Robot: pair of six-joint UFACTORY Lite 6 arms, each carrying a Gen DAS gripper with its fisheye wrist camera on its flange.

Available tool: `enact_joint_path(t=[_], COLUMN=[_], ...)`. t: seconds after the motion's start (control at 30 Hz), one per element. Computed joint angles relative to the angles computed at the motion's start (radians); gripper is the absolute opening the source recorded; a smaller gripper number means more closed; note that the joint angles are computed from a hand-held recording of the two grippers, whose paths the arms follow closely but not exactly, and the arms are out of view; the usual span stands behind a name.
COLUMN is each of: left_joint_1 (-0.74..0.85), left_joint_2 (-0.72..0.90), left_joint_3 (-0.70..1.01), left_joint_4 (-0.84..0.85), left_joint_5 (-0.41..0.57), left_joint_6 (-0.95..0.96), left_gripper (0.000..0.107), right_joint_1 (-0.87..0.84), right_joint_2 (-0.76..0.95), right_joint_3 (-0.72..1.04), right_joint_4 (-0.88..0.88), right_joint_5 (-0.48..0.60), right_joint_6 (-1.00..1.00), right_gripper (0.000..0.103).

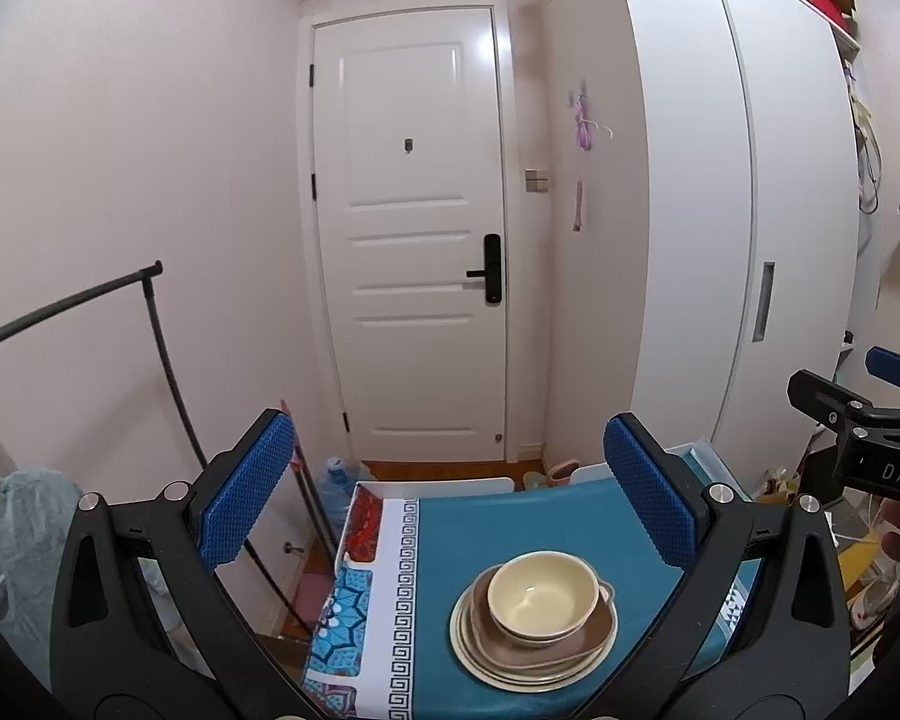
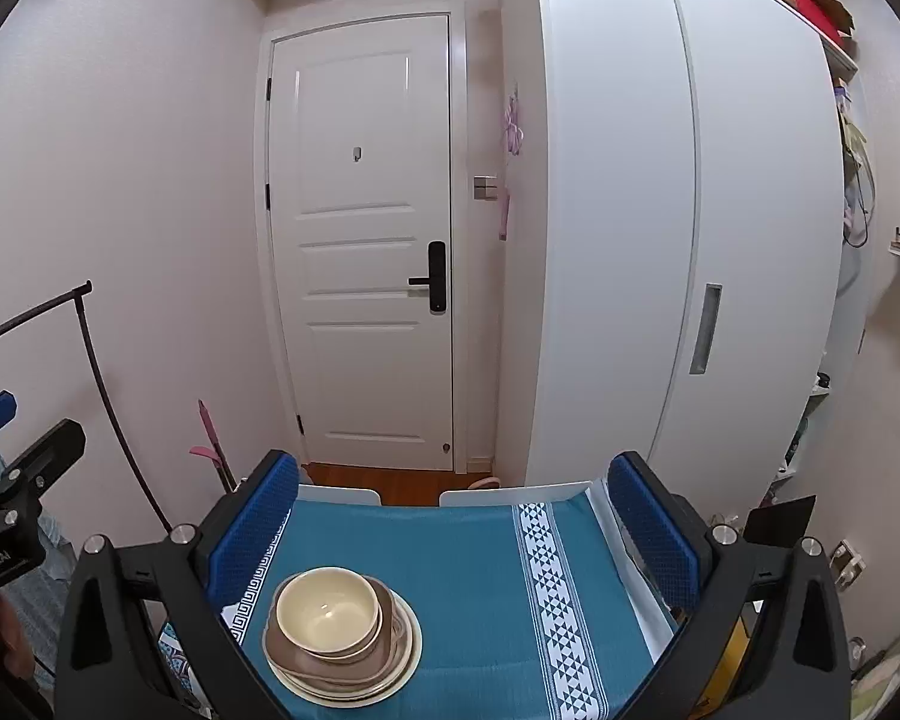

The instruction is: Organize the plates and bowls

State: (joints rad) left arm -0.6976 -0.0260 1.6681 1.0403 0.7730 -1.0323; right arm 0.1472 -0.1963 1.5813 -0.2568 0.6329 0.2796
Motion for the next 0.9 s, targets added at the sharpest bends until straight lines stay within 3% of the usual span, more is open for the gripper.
enact_joint_path(t=[0.9], left_joint_1=[0.039], left_joint_2=[0.07], left_joint_3=[0.052], left_joint_4=[0.05], left_joint_5=[-0.029], left_joint_6=[-0.023], left_gripper=[0.103], right_joint_1=[-0.015], right_joint_2=[0.064], right_joint_3=[0.047], right_joint_4=[0.028], right_joint_5=[-0.009], right_joint_6=[-0.036], right_gripper=[0.103])
